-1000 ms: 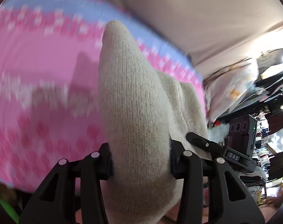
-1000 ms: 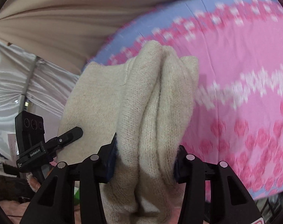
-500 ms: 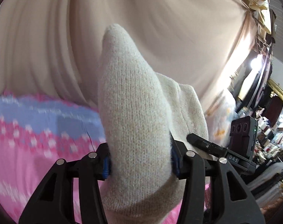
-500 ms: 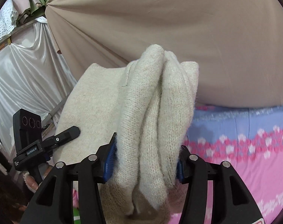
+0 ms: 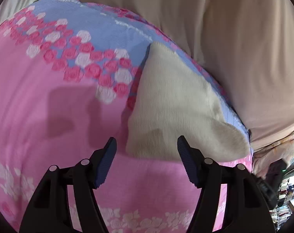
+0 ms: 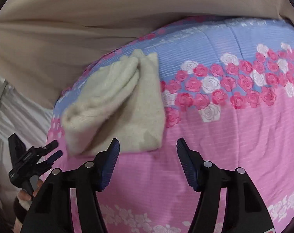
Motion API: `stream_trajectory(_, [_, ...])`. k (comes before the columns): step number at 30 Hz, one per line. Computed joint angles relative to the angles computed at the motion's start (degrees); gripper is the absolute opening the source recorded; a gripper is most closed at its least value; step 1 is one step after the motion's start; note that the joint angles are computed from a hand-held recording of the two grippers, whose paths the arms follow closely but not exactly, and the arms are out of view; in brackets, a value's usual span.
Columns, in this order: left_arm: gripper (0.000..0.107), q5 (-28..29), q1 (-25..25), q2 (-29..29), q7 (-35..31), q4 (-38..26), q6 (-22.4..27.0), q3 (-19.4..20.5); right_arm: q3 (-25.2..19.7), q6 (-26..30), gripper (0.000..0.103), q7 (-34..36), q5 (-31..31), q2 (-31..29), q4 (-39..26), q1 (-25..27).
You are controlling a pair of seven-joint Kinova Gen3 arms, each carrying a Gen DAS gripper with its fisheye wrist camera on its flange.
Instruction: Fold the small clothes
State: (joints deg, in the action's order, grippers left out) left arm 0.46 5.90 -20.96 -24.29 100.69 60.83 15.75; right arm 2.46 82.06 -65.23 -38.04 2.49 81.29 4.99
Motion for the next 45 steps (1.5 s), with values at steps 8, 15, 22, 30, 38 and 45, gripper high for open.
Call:
stream_trajectory(8, [0.081,-16.7,0.1,10.6,2.5,-10.2,3.5,12.9,2.8,-3.3,0.022,2.2,4.1,2.5,-5.4,-16.2])
stream_trajectory(15, [0.089,-23.8,6.4,19.8,4.7,-11.7,11.3,12.2,-2.9,-5.7,0.017,3.3,10.2,6.7,-2.8,-12.7])
stream_trajectory(22, [0.088,-33.8,21.5,19.3,13.7,-19.4,21.9,7.9,-8.5,-10.3,0.073,11.8,0.7,-8.1,0.7,0.7])
stream_trajectory(30, [0.098,-52.4,33.0,24.5,17.7,-31.3,40.6,17.3,1.2,-9.3,0.098,-1.3,-2.0,-15.2,6.6,5.3])
stream_trajectory(38, [0.098,-54.1,43.5,29.7,23.7,-38.9,51.9,18.4,-0.1,-12.8,0.098,-0.5,11.4,-26.0,12.4,3.9])
stream_trajectory(45, [0.098,-54.6,52.9,33.4,25.5,-41.6,58.3,15.9,1.7,-9.2,0.098,-4.1,15.3,-29.4,15.7,-0.9])
